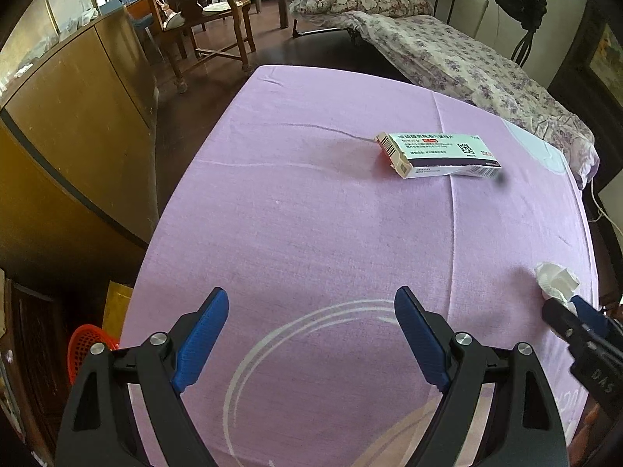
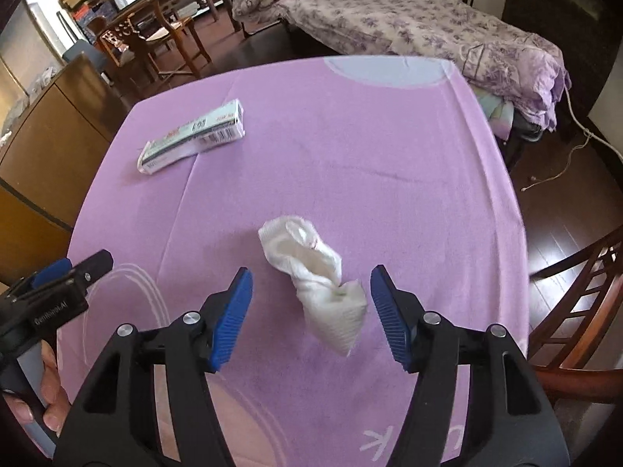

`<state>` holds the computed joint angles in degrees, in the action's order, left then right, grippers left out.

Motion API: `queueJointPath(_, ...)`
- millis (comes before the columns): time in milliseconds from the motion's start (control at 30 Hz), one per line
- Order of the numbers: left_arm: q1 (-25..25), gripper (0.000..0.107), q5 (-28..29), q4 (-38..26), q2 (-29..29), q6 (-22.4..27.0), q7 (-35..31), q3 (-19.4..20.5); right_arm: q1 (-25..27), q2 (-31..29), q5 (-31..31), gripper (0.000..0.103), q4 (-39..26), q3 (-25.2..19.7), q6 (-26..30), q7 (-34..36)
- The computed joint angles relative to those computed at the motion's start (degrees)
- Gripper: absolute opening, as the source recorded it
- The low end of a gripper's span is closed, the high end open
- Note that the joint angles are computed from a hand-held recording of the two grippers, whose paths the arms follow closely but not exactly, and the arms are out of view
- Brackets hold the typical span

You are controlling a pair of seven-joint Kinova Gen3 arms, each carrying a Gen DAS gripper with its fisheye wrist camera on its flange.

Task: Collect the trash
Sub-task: 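Grasp the white medicine box with the left tool while the right tool holds the tissue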

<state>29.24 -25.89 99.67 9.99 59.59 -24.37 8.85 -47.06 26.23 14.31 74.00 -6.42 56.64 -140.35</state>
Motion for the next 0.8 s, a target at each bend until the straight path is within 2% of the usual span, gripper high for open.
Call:
queueJointPath(33, 0.0, 0.086, -0.1, 0.0, 0.0, 0.1, 0.0, 0.0, -0.1, 0.2, 0.2, 0.055, -0.2, 0.1, 0.1, 0.1)
queueJointPath(100, 0.1, 0.086, -0.2, 0.1, 0.0, 0.1, 0.0, 0.0, -0.3, 0.4, 0.5, 0.030, -0.6, 0.2, 0.6, 0.0)
queueJointPath(167, 0.0, 0.086, -0.1, 0.1, 0.0, 0.0, 0.1, 0.0, 0.2, -0.4, -0.2, 0.021, 0.6, 0.0, -1.0, -0.5)
queueJointPath(433, 0.8, 0.086, -1.8, 0.3, 0.2, -0.2, -0.9, 0.5, -0.7, -5.4, 2.1, 0.019, 7.4, 0.7, -8.4, -10.1)
queueJointPath(600, -1.4, 0.086, 2.3, 0.0, -0.2, -3.5, -6.5, 1.0, 2.5, -4.5, -0.5, 0.019, 7.3, -1.3, -9.0, -6.5)
queueJointPath(667, -0.2, 0.086, 0.5, -1.4, 0.5, -2.9, -6.8, 0.4, 3.3, -4.5, -1.6, 0.019, 7.5, -1.3, -9.3, -5.8)
queueJointPath(800, 0.5, 0.086, -3.3, -5.5, 2.6, -2.5, -11.5, -0.2, 4.8, -5.8, -3.0, 0.020, 9.2, -1.2, -11.3, -4.8)
